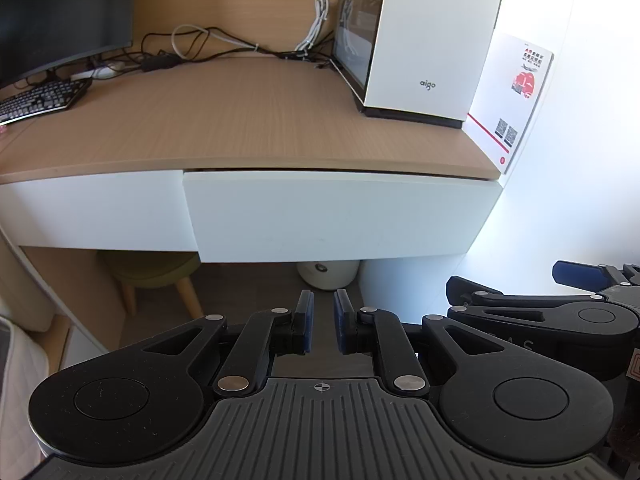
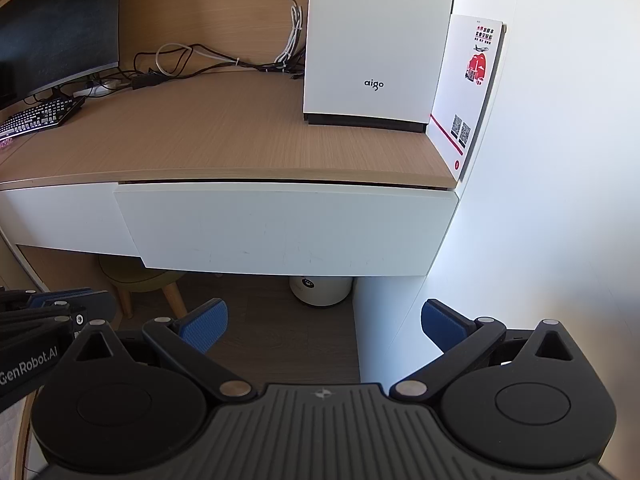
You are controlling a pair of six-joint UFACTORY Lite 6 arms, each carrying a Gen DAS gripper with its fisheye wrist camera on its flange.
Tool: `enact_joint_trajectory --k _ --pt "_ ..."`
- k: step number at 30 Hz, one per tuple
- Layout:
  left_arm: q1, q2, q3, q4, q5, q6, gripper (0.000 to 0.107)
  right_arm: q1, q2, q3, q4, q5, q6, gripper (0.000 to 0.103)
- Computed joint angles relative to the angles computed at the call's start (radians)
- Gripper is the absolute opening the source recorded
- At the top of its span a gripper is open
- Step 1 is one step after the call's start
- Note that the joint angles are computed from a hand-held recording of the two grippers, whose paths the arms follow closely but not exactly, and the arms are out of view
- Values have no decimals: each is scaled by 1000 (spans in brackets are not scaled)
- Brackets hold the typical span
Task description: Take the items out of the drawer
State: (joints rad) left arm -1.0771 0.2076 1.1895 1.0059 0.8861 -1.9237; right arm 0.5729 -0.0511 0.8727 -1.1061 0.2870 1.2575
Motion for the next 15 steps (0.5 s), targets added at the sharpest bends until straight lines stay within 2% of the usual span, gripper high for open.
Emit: enact_joint_trajectory --k 15 --pt "5 -1 -9 0 -10 -7 14 -10 -4 -10 11 -9 -9 103"
